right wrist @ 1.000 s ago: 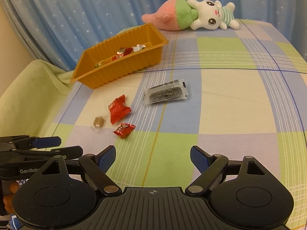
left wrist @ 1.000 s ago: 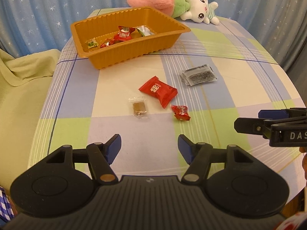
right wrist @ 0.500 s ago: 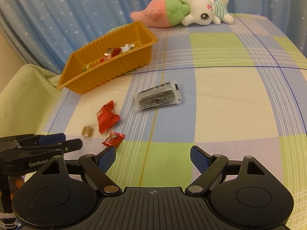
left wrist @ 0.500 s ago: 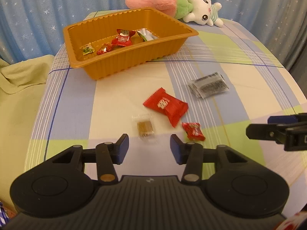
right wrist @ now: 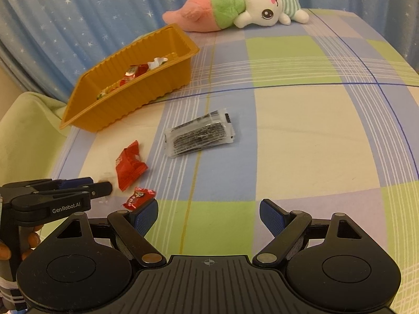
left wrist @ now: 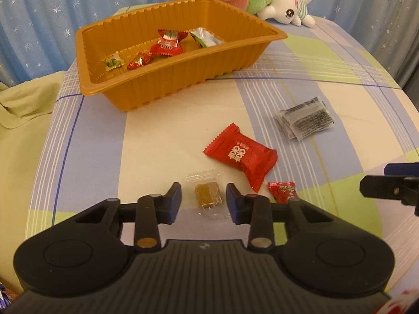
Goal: Organize snacks
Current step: 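Grasp the red square packet with the right tool while the left tool grasps the clear brown-square packet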
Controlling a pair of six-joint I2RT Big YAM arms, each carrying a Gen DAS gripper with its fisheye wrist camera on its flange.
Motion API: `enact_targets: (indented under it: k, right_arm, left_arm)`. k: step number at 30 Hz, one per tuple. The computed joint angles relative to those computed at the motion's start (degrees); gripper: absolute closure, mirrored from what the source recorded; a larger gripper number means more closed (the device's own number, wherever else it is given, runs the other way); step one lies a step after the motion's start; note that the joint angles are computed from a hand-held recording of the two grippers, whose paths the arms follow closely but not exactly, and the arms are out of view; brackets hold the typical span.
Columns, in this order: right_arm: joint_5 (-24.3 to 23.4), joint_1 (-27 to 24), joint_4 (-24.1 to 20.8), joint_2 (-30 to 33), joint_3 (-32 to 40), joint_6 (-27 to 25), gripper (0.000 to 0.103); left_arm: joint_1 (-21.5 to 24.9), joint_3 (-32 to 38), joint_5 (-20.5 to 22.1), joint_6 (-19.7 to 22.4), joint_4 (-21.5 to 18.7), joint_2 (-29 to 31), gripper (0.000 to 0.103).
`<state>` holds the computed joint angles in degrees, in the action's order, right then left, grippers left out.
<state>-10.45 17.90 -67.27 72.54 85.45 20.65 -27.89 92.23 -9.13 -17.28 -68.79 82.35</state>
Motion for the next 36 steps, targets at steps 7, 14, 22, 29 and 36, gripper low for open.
enact_targets:
  k: [7, 14, 22, 29, 36]
  right_arm:
    - [-0.3, -0.24, 0.14, 0.93, 0.39, -0.53, 0.019]
    - [-1.3, 0.44, 1.58, 2.14, 1.28, -3.29, 0.019]
    - [-3.47, 3.08, 4.34, 5.55, 4.19, -9.14, 0.019]
    - [-5.42, 5.54, 5.9, 9.57, 7.51, -13.68, 0.028]
    - [-7.0, 6.78, 4.49, 14.25, 12.04, -17.45, 0.04]
  left_arm:
    - [0.43, -0.44, -0.02, -0.17, 0.46, -0.09, 0.084]
    - [1.37, -0.53, -0.76, -1.2, -0.15, -0.53, 0.085]
    - [2.69, -0.2, -2.49, -2.51, -1.8, -1.34, 0.085]
    - [3.62, -0.73, -3.58, -3.97, -2.19, -2.53, 0.085]
    - [4.6, -1.14, -4.37, -4.8, -2.72, -3.48, 0.085]
